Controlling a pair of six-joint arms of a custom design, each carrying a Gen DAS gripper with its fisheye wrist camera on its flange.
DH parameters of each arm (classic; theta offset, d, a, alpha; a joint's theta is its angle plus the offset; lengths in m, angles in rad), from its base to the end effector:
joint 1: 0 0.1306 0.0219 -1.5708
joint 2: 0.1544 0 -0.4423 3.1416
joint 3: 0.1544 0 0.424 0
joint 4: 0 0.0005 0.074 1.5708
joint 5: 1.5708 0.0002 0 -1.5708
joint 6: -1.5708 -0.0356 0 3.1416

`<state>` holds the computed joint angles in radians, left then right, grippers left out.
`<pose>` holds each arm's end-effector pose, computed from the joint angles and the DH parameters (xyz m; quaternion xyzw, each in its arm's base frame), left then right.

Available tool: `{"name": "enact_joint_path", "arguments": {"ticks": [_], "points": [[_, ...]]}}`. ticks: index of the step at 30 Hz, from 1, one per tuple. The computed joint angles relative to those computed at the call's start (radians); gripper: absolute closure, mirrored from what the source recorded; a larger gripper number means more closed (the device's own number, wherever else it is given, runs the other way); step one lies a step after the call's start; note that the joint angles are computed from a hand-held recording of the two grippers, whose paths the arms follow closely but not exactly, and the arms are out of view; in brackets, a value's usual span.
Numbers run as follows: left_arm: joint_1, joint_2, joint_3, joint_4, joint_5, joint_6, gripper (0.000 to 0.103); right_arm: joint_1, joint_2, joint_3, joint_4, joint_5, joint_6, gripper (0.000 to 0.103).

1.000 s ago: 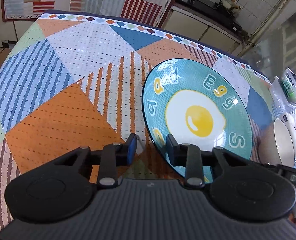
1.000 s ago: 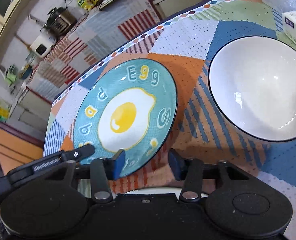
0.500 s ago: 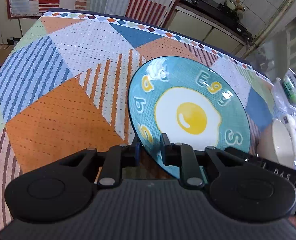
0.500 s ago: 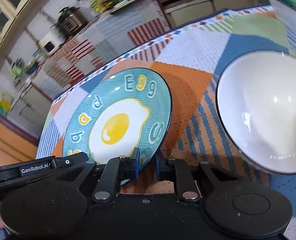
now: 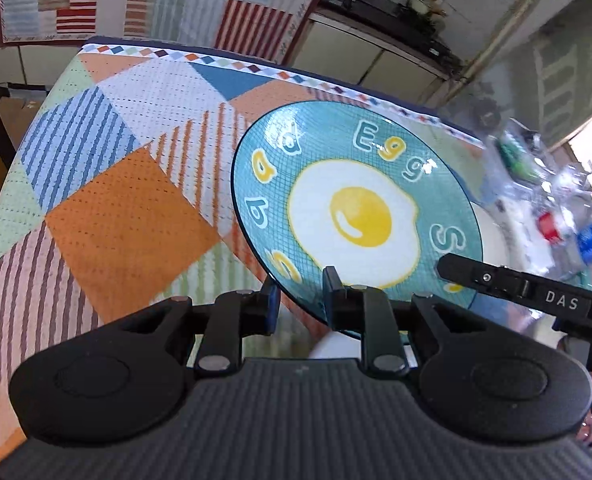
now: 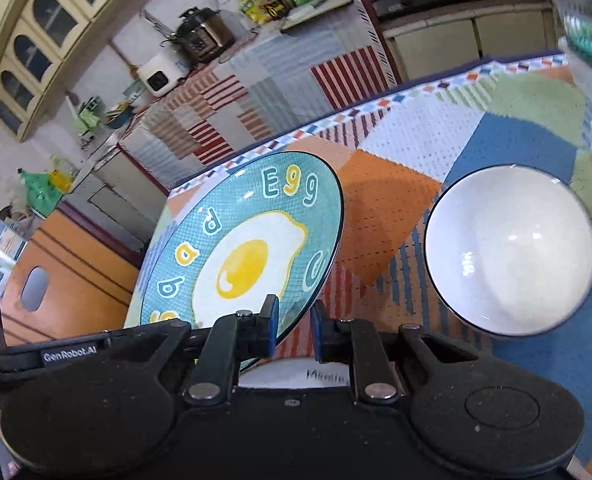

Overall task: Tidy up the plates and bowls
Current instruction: 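Lift the Egg plate with both tools and carry it over the plate stack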

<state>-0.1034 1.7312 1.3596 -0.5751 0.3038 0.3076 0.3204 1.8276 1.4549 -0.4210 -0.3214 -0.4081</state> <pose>0.6124 -0.0748 0.3095 -0.0497 0.9406 -0.2029 0.2677 0.6316 0.2209 0.3047 -0.0205 0.9153 0.2716 0.2967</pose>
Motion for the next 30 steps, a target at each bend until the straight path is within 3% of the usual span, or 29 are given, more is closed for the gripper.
{"name": "enact_joint_path", "arguments": {"ticks": [11, 17, 30], "points": [[-0.041, -0.202, -0.115, -0.066, -0.031, -0.047, 0.083, 0.013, -0.188, -0.159, 0.016, -0.003, 0.029, 0.082], [-0.062, -0.282, -0.165, -0.083, -0.01, -0.051, 0.083, 0.023, -0.284, -0.229, -0.005, 0.029, 0.044, 0.082], [-0.12, -0.317, -0.272, -0.069, 0.011, -0.015, 0.082, 0.017, -0.375, -0.342, -0.079, 0.058, 0.049, 0.081]]}}
